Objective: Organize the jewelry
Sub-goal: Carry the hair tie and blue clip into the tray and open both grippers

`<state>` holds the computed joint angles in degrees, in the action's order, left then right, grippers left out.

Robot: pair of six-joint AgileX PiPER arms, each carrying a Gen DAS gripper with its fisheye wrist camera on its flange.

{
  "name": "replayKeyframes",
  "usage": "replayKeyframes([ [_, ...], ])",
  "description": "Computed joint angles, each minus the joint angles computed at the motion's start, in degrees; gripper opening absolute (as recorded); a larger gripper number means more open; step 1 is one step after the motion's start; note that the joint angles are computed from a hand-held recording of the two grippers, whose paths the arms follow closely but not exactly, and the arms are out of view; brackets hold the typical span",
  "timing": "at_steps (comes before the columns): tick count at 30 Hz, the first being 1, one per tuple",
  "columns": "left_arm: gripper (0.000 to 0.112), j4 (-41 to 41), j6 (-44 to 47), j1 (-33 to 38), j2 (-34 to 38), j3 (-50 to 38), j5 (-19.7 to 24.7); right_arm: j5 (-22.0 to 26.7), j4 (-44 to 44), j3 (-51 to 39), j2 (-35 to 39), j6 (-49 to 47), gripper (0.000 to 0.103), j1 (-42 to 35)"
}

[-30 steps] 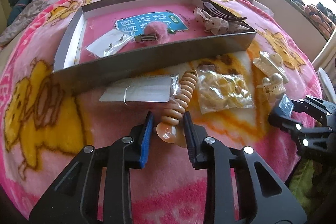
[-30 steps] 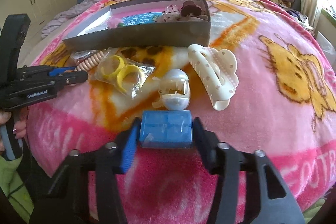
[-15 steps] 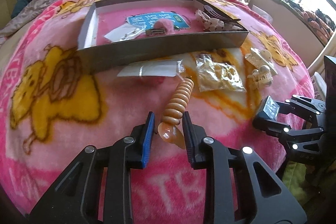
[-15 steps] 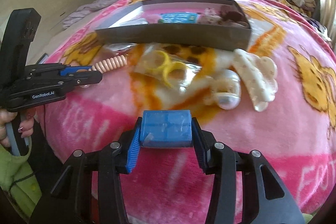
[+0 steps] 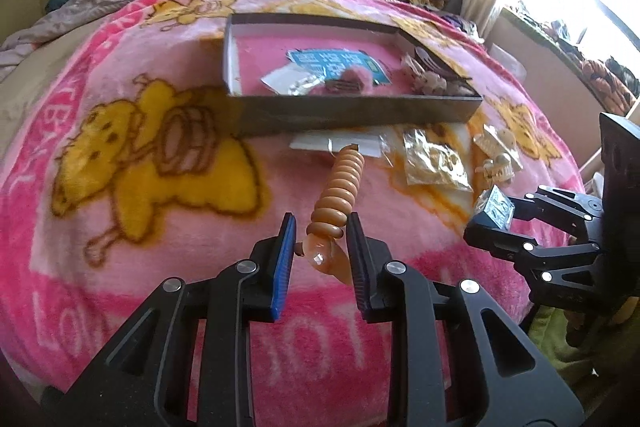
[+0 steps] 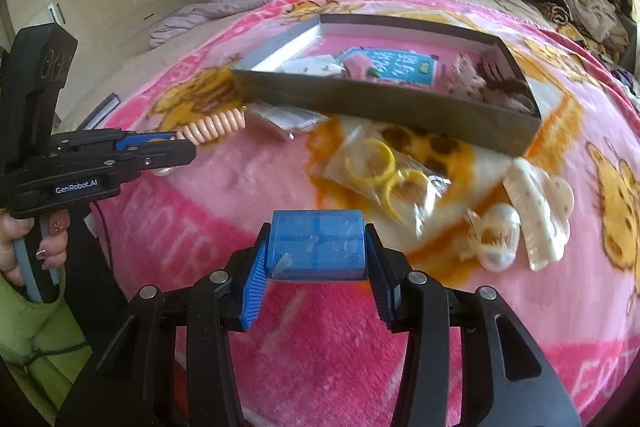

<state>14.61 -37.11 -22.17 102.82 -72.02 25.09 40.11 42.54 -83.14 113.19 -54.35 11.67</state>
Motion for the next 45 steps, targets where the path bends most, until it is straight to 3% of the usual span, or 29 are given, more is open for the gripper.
replayKeyframes([
  [13,0.018,0.08,0.22,4.14,-1.15,-1.64,0.06,3.27,-2.09,-10.71,4.15,4.97,0.043,1.27],
  [34,0.018,-3.22,4.79,7.45,7.01,-16.75,5.0,8.92,-7.82,-36.22,15.54,16.39,0.043,1.13],
  [45,0.018,-5.39,9.22,7.63,15.91,-31.93,11.78,18.77,-12.13,-59.67,27.19,24.84,0.043,0.16],
])
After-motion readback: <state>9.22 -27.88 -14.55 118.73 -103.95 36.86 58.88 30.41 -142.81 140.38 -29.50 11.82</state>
